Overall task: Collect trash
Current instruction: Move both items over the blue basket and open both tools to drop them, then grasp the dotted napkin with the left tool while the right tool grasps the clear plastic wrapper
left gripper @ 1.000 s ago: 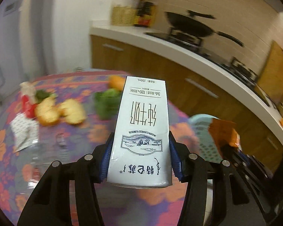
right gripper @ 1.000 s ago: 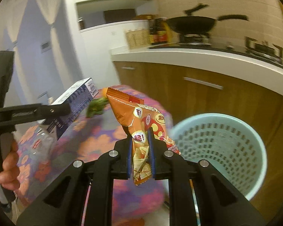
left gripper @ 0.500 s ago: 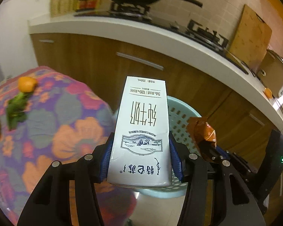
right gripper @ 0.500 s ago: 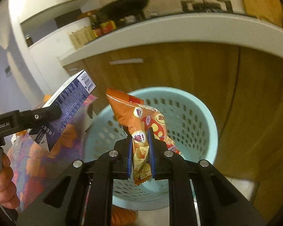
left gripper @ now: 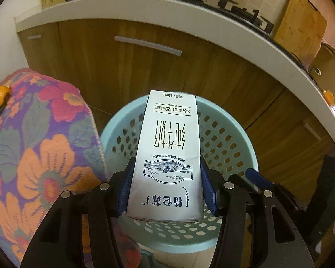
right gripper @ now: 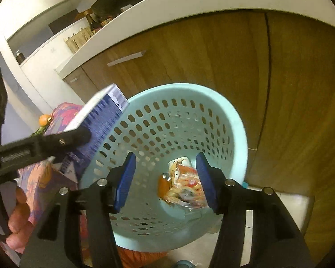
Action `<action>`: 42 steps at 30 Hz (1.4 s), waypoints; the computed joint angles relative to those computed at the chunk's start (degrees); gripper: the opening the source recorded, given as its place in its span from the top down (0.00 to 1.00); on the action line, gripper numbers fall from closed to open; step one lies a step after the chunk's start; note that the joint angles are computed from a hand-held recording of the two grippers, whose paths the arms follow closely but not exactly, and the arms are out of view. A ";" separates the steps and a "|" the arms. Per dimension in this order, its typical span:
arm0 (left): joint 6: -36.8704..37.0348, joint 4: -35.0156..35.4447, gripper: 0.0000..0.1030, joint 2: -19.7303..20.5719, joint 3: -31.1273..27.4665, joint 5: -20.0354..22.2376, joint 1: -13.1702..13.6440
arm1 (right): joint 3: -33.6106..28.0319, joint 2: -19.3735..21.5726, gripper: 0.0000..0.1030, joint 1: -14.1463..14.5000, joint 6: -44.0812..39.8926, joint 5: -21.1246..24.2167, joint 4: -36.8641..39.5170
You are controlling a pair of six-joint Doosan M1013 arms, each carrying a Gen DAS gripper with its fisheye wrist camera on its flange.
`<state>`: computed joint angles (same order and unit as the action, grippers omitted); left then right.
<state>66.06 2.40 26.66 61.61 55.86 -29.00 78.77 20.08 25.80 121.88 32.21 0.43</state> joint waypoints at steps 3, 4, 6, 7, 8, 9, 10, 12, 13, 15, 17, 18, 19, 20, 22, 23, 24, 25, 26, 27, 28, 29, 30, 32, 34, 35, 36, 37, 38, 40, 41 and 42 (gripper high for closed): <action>-0.07 -0.01 0.43 0.42 0.02 0.46 -0.01 | 0.20 -0.35 0.49 -0.10 1.42 -0.22 -0.88; -0.05 0.04 0.43 0.38 0.18 0.27 0.01 | 0.24 -0.49 0.49 -0.02 2.47 -0.21 -2.07; 0.33 -0.33 0.43 -0.02 0.90 -0.47 0.14 | 0.51 -0.81 0.49 -0.01 3.11 -0.36 -2.89; 0.27 -0.45 0.43 -0.26 1.30 -0.87 0.17 | 0.52 -0.90 0.49 0.04 3.45 -0.36 -3.19; 0.16 -0.46 0.43 -0.50 1.56 -1.07 0.20 | 0.51 -0.98 0.49 0.12 3.73 -0.38 -3.44; 0.01 -0.45 0.42 -0.87 2.00 -1.46 0.28 | 0.61 -1.10 0.49 0.25 4.01 -0.47 -3.78; -0.13 -0.39 0.42 -1.11 2.23 -1.66 0.31 | 0.58 -1.21 0.49 0.40 4.21 -0.53 -4.18; -0.26 -0.31 0.41 -2.12 3.38 -2.62 0.44 | 0.32 -1.31 0.49 0.68 4.13 -0.68 -4.71; -0.17 -0.31 0.41 -2.61 3.97 -3.09 0.52 | 0.24 -1.43 0.49 0.89 4.07 -0.72 -5.08; -0.44 0.13 0.41 -3.79 5.24 -4.12 0.55 | -0.04 -1.62 0.49 1.32 3.72 -0.87 -5.61; -0.40 0.04 0.41 -4.67 5.97 -5.03 0.69 | -0.31 -1.83 0.49 1.95 3.72 -1.06 -6.64; -0.57 0.22 0.41 -5.55 6.85 -5.93 0.80 | -0.52 -1.83 0.49 2.23 3.79 -1.06 -7.09; -1.08 0.72 0.41 -6.12 7.37 -6.46 0.79 | -0.75 -1.89 0.49 2.59 3.57 -1.10 -7.42; -1.66 1.36 0.40 -6.85 8.08 -7.13 0.82 | -0.98 -1.95 0.49 2.95 3.33 -1.14 -7.68; -2.96 2.79 0.39 -8.80 9.96 -8.97 0.93 | -1.53 -1.94 0.49 3.58 2.85 -1.09 -8.01; -3.77 3.63 0.38 -9.90 11.07 -10.02 1.03 | -1.83 -1.98 0.49 4.05 2.30 -1.18 -8.22; -4.39 4.17 0.38 -10.68 11.85 -10.63 1.04 | -2.08 -1.98 0.49 4.36 1.86 -1.19 -8.33; -5.27 4.85 0.38 -12.13 13.41 -11.84 1.23 | -2.43 -1.97 0.49 4.77 1.29 -1.16 -8.46; -6.22 5.60 0.36 -13.60 15.10 -13.09 1.44 | -2.88 -1.93 0.49 5.20 0.50 -1.10 -8.43; -7.19 6.48 0.36 -14.56 16.15 -13.70 1.57 | -3.23 -1.84 0.49 5.57 -0.06 -1.15 -8.37; -9.45 8.56 0.36 -16.16 17.97 -14.54 1.77 | -3.63 -1.75 0.49 5.98 -0.88 -1.19 -8.10; -11.10 10.16 0.36 -17.43 19.38 -15.14 2.01 | -4.27 -1.56 0.49 6.59 -2.09 -1.15 -7.78; -12.56 11.59 0.36 -18.71 20.73 -15.67 2.40 | -4.78 -1.34 0.49 7.09 -2.76 -1.06 -7.74; -16.11 15.06 0.36 -20.86 22.85 -16.11 3.11 | -6.26 -0.65 0.49 8.30 -6.05 -0.70 -5.94; -19.11 17.92 0.36 -22.90 24.68 -16.54 3.98 | -7.80 0.20 0.49 9.47 -9.93 -0.26 -2.79; -20.86 19.40 0.36 -24.12 25.77 -16.93 4.61 | -8.73 0.78 0.49 10.31 -10.74 0.01 -2.17; -22.81 21.18 0.36 -25.32 26.84 -17.25 5.26 | -9.37 1.20 0.49 10.92 -11.17 0.33 -1.70; -24.37 22.65 0.36 -26.24 27.59 -17.25 5.89 | -10.48 1.96 0.49 11.54 -12.89 1.05 0.15; -25.77 23.90 0.36 -27.02 28.28 -17.11 6.55 | -11.99 3.01 0.49 12.27 -16.31 2.16 3.50; -28.45 26.33 0.36 -28.39 29.29 -16.05 8.06 | -14.54 4.72 0.49 13.69 -19.69 3.97 5.38; -29.20 26.89 0.36 -29.00 29.83 -15.62 8.95 | -15.93 5.64 0.49 14.62 -20.80 4.83 5.02; -29.96 27.41 0.36 -29.58 30.38 -15.13 9.97 | -16.81 6.21 0.49 15.16 -21.83 5.34 5.13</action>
<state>36.09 29.81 -2.92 91.99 40.74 -19.03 61.95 26.29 40.96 100.05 37.55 5.55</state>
